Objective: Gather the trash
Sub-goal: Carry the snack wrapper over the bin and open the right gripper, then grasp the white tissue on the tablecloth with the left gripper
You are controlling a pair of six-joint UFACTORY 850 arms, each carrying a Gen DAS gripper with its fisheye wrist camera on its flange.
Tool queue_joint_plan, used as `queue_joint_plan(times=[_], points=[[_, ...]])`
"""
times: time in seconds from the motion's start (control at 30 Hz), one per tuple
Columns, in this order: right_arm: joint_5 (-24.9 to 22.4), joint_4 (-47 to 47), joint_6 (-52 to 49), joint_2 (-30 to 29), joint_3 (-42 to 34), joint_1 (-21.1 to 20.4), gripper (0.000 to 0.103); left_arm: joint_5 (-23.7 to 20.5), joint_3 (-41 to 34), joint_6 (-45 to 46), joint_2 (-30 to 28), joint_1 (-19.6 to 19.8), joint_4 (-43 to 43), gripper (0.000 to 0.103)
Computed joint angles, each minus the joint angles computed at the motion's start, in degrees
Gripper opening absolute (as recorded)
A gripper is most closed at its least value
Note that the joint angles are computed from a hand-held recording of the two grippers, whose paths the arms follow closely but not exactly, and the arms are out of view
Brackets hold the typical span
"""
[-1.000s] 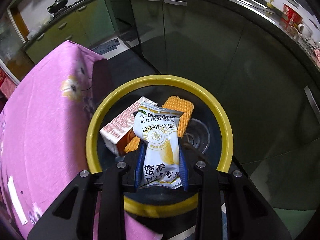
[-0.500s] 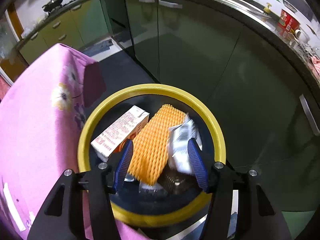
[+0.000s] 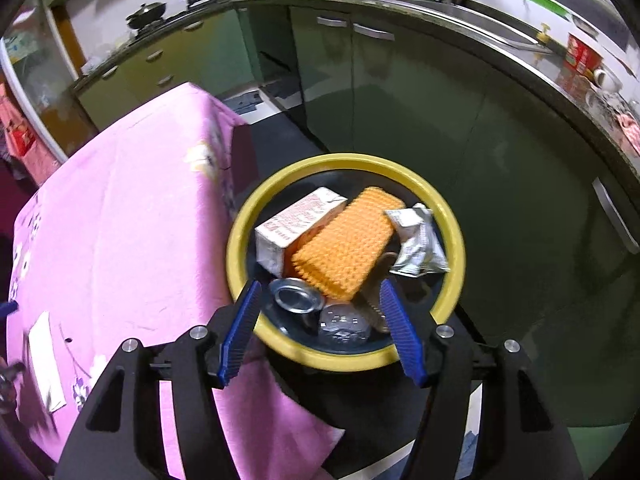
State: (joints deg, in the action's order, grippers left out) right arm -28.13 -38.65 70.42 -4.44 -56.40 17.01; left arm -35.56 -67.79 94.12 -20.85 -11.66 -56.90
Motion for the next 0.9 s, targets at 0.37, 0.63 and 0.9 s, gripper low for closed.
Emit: queue_joint_plan(times=[0.37,0.63,0.9], points=[[2.1,3.8,-5.2,-2.7,-2.5,1.6,0.062,3.8,2.3,-2.4,-0.5,-2.1,6.5,0.097],[3.5,6.3,-7.3,-2.4,-2.2,1.5,0.063,3.8,2.8,-0.3,-0.1,-1.0,3.1,0.080],[4.4,6.6,-7.6,-2.2,-2.0,1.6,0.063,3.1,2.4,-0.5,0.3,-0.4,1.9,0.019]])
